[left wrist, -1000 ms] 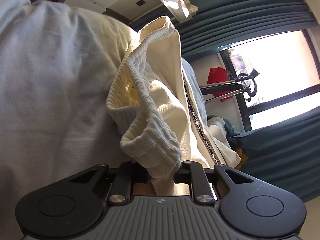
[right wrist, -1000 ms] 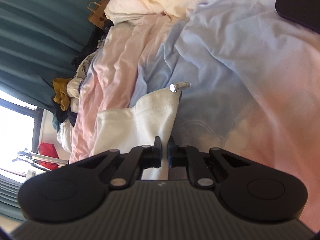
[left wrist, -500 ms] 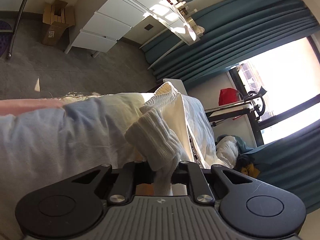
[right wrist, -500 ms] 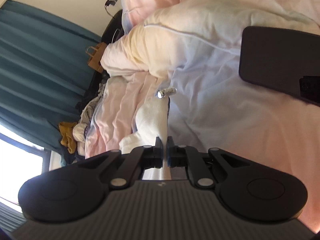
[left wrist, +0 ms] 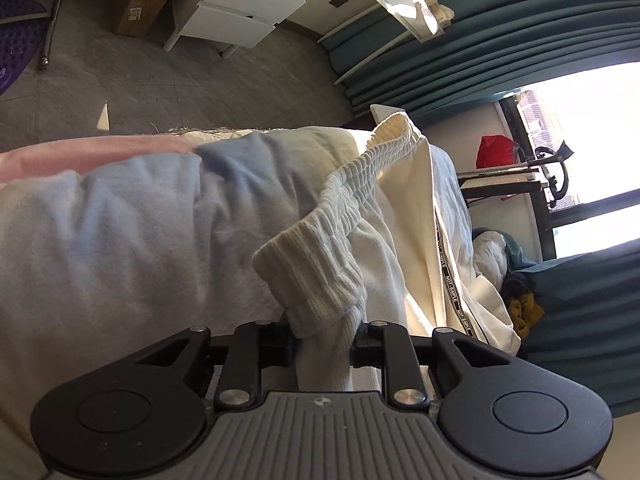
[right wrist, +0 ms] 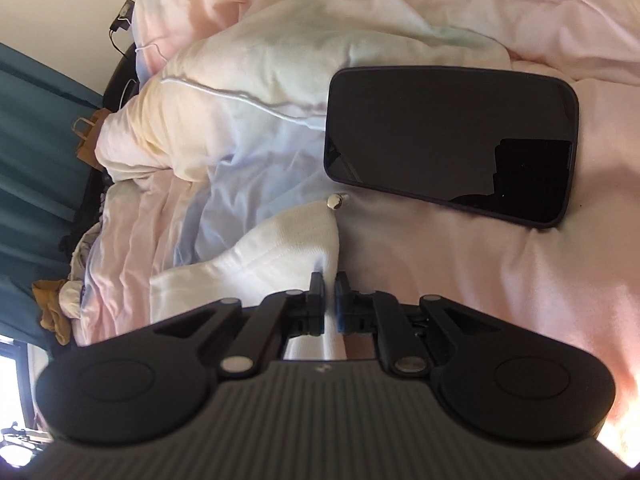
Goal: Fold clothes
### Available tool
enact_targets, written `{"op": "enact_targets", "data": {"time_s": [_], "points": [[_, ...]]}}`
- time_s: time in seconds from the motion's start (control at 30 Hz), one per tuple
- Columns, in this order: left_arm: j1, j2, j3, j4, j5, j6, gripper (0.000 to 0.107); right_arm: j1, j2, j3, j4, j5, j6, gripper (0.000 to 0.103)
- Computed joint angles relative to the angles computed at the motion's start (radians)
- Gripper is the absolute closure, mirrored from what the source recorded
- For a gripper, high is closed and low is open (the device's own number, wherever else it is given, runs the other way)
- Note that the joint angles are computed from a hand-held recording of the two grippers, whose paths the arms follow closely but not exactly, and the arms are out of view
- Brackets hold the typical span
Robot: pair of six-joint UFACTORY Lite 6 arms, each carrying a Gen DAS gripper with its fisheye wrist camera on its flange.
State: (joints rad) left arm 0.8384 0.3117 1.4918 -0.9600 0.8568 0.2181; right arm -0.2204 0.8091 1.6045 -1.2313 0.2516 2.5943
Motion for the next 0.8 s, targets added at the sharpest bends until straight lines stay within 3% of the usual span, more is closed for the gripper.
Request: {"op": "enact_targets", "data": {"time_s": [0.1, 0.17, 0.23, 0.3, 0.5, 0.67, 0.8], "points": [[0.015, -0.065, -0.042, -0.003, 0.001, 0.068, 0.066, 0.027, -0.025, -0.001, 0.014, 0.062, -0.035, 0.090], [0.014, -0.117, -0.069, -0.015, 0.003, 0.146, 0.052, 0.062, -0.039, 0.023, 0.030, 0.171, -0.082, 0.081], [-0.024, -0.165, -0.073, 0.021, -0.017, 0.196, 0.049, 0.081, -0.064, 0.007, -0.074, 0.205, 0.010, 0.059], [-0.081, -0.219, -0.083, 0.100, -0.067, 0.203, 0.046, 0.104, -0.081, 0.001, -0.188, 0.240, 0.072, 0.052], [-0.326, -0.415, -0.186, 0.356, -0.272, 0.083, 0.030, 0.180, -0.112, 0.024, -0.471, 0.243, 0.110, 0.052], [-0.544, -0.524, -0.243, 0.738, -0.395, -0.266, 0.025, 0.241, -0.112, 0.080, -0.629, 0.115, 0.076, 0.052], [-0.730, -0.524, -0.223, 1.043, -0.409, -0.556, 0.024, 0.296, -0.094, 0.127, -0.755, 0.012, 0.113, 0.052]]}}
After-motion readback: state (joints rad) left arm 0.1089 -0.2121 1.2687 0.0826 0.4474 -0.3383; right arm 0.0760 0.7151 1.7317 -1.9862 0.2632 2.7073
